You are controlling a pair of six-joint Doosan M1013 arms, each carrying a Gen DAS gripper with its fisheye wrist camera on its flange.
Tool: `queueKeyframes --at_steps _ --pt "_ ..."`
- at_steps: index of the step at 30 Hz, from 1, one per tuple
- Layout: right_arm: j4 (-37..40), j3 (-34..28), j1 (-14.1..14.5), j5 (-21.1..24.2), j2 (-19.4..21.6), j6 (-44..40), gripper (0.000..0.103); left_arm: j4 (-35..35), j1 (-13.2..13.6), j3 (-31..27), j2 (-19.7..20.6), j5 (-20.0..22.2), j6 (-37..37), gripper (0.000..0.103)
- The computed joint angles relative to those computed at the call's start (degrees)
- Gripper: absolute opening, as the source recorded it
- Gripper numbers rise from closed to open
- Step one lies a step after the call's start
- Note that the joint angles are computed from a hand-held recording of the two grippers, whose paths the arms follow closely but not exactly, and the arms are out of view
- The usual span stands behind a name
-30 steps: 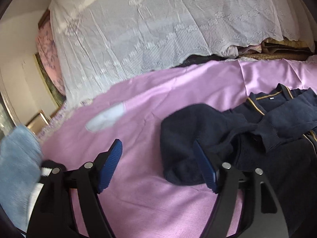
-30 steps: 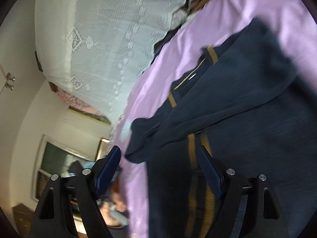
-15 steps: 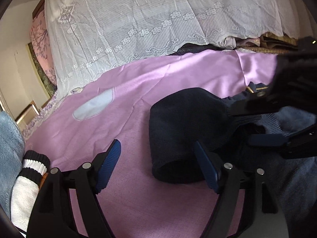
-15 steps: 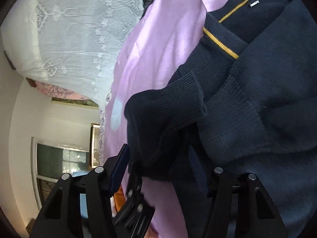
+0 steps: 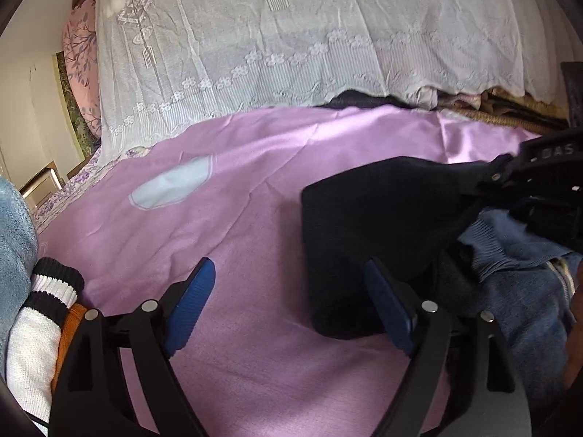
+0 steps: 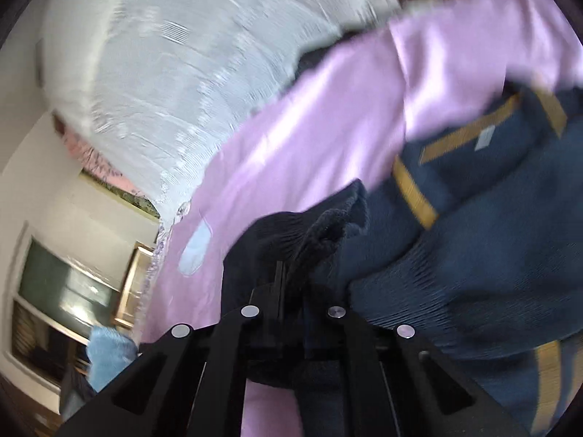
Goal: Fold small clothes
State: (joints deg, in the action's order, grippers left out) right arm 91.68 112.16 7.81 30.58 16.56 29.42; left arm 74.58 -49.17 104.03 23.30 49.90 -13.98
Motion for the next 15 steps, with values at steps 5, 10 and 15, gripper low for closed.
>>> queueKeyframes --at_steps 5,10,15 --pt "-0.58 2.29 -4.83 -0.86 -4.32 -5.9 0.007 3.0 -1.25 0.16 0.01 -2.62 -1.24 0.088" --pt "2.68 4.89 -11.05 -1.11 -5.9 -10.78 0.008 1.0 -2.18 -1.47 1.28 -1.12 2.28 0.092" --pt "2.69 6.19 -15.55 1.2 -4.3 -10.69 0.007 -3.06 -1.64 -3.14 1.85 -0.98 4.65 0.092"
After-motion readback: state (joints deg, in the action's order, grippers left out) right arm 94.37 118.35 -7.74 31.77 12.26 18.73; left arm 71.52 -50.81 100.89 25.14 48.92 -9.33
